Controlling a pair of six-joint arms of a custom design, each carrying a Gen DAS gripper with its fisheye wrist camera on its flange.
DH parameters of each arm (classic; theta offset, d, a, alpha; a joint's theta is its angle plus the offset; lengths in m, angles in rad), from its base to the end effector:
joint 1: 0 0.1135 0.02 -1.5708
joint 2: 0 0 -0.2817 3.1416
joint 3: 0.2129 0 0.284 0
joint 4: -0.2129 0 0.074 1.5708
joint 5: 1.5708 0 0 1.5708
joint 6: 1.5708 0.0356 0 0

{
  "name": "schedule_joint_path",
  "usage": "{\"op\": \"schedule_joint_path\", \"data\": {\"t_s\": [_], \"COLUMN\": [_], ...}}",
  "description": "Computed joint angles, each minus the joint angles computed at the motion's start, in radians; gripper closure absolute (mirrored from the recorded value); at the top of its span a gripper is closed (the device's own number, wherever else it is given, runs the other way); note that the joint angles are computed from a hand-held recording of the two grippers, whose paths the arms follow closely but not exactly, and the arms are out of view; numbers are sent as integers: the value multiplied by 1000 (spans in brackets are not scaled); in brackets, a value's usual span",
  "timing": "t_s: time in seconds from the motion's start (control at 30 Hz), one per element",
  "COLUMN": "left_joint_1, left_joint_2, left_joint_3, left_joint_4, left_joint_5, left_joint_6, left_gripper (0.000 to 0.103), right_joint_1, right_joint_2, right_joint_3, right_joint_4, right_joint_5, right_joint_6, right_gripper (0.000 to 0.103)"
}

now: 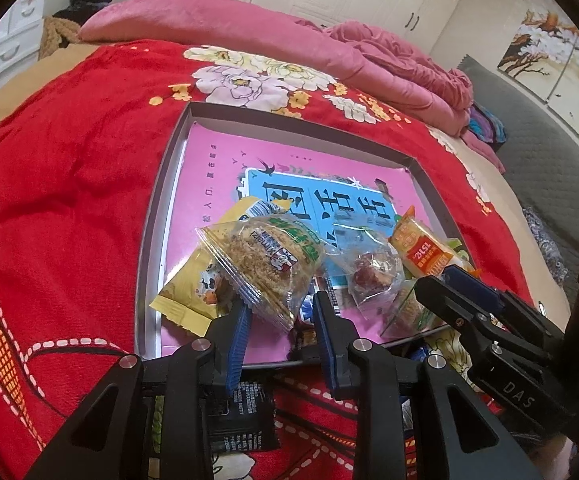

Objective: Organize snacks
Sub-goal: 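Lower the floss bag into the tray and open the left gripper while the right gripper releases the biscuit, then withdraw both grippers from the tray toward the green snack bag and blue biscuit pack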

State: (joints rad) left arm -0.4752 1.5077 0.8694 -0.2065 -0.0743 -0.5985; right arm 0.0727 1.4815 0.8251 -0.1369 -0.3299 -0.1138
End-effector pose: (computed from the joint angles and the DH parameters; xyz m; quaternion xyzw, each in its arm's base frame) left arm 0.2979 -0.1503 0.1955 -0.0707 0.9316 -0.1516 0.3227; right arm 0.3252 0.0352 0.1955 -0.1470 0.9031 0.1442 0.3769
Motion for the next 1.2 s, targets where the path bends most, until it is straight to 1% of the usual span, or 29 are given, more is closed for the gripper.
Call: {"op": "schedule_joint_path", "data": {"t_s": [0.07,0.13,0.3,0.4,0.47,0.6,0.7,0.77,0.87,1.0,1.2], "left_joint_1": [-2,-4,-4,-7,-10,-11,-16,-21,-30,-39,-54], "left_joint_2": [-1,-3,-6,-9,-10,-17,-28,-35,-51,-62,-87], "left_joint_3": [0,0,-2,0,2,0,-5,-7,-12,-16,-25], "left_joint_4": [1,0,2,1,-3,2,6,9,15,19,20], "left_joint_5": [-4,-12,-12,-18,-27,-29,-38,-46,-59,-67,-103], "left_joint_6": [-3,-4,-4,-2,-1,-2,3,7,11,17,17], "left_gripper": [62,59,57,54,48,46,42,38,32,30,28], "right_joint_1": [1,1,-1,-2,-4,-8,-11,-14,-19,-25,-39], "right_joint_2": [-4,-8,-19,-29,-32,-36,-39,-45,-57,-68,-86], "right_joint_3": [-2,-7,-13,-19,-20,-19,-19,-23,-29,-33,-43], "right_joint_4": [3,8,17,24,28,26,27,32,38,41,49], "right_joint_5": [-1,0,-4,-4,-5,-8,-13,-13,-23,-29,-44], "right_joint_6": [1,1,-1,0,2,1,2,2,4,6,8], "right_gripper": [51,50,49,47,46,45,44,40,39,36,35]}}
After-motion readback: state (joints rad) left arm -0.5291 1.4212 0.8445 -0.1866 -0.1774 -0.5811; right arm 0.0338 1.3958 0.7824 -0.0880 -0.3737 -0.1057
